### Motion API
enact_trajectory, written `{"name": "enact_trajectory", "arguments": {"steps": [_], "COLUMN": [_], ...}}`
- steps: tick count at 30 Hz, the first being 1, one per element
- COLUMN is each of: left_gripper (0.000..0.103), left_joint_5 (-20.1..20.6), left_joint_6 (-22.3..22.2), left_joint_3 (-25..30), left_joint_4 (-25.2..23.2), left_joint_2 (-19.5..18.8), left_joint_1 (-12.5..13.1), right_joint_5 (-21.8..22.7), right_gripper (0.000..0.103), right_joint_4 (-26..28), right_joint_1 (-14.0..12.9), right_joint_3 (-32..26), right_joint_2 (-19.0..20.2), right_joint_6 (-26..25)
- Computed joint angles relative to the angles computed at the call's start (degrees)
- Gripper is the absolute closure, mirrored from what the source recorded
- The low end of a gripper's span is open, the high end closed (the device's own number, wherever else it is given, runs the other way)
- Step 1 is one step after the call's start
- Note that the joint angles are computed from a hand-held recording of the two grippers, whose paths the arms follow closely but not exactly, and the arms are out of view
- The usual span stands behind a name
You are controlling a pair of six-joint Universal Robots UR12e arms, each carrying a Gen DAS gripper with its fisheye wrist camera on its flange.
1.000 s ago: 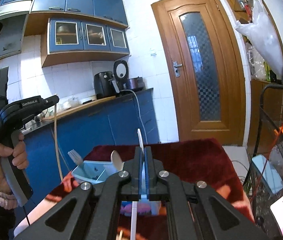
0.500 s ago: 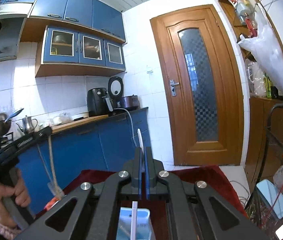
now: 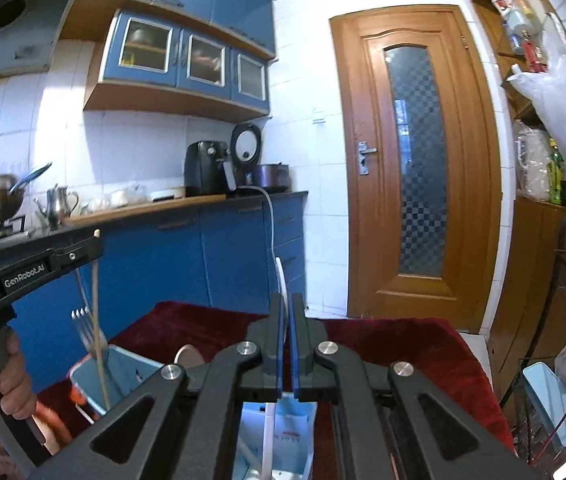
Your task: Organize utensils
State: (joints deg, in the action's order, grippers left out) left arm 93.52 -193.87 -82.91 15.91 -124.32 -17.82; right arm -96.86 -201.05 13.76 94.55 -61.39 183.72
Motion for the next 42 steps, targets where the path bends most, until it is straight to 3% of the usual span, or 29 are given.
{"name": "enact_trajectory", "arguments": {"steps": [6, 9, 11, 14, 22, 26, 32, 42], "left_gripper": [0.098, 0.089, 0.072, 0.064, 0.063, 0.063, 0.063, 0.063], "left_joint_5": [-1.75, -3.21, -3.97, -4.84, -5.95, -5.35, -4.62, -6.51], "left_joint_6": [0.42, -0.36, -0.68, -0.34, 0.43, 0.98, 4.33, 6.78], "left_joint_3": [-1.73, -2.56, -3.2, -4.3, -7.11, -8.54, -11.37, -15.13], "left_joint_4": [-1.74, -2.99, -3.51, -3.55, -7.08, -10.68, -14.34, -24.98], "left_joint_2": [0.88, 1.54, 2.04, 2.83, 5.61, 7.41, 10.3, 14.52], "left_joint_1": [0.21, 0.5, 0.67, 0.8, 1.16, 1.18, 0.98, 1.23], "right_joint_5": [0.75, 2.48, 3.03, 4.19, 3.37, 5.3, 5.03, 4.13], "right_gripper": [0.099, 0.099, 0.099, 0.096, 0.094, 0.093, 0.093, 0.093], "right_joint_4": [2.08, 3.41, 3.37, 3.48, 3.76, 4.67, 7.36, 15.09], "right_joint_1": [0.18, -0.05, -0.11, -0.34, 0.31, 0.39, 1.63, 3.05], "right_joint_3": [0.88, 1.42, 1.87, 2.7, 4.79, 6.39, 8.17, 10.86], "right_joint_2": [-0.42, -0.97, -1.28, -2.03, -4.27, -6.12, -8.73, -12.02], "right_joint_6": [-1.34, -1.12, -0.82, 0.33, 0.57, 1.7, 1.24, 0.95]}}
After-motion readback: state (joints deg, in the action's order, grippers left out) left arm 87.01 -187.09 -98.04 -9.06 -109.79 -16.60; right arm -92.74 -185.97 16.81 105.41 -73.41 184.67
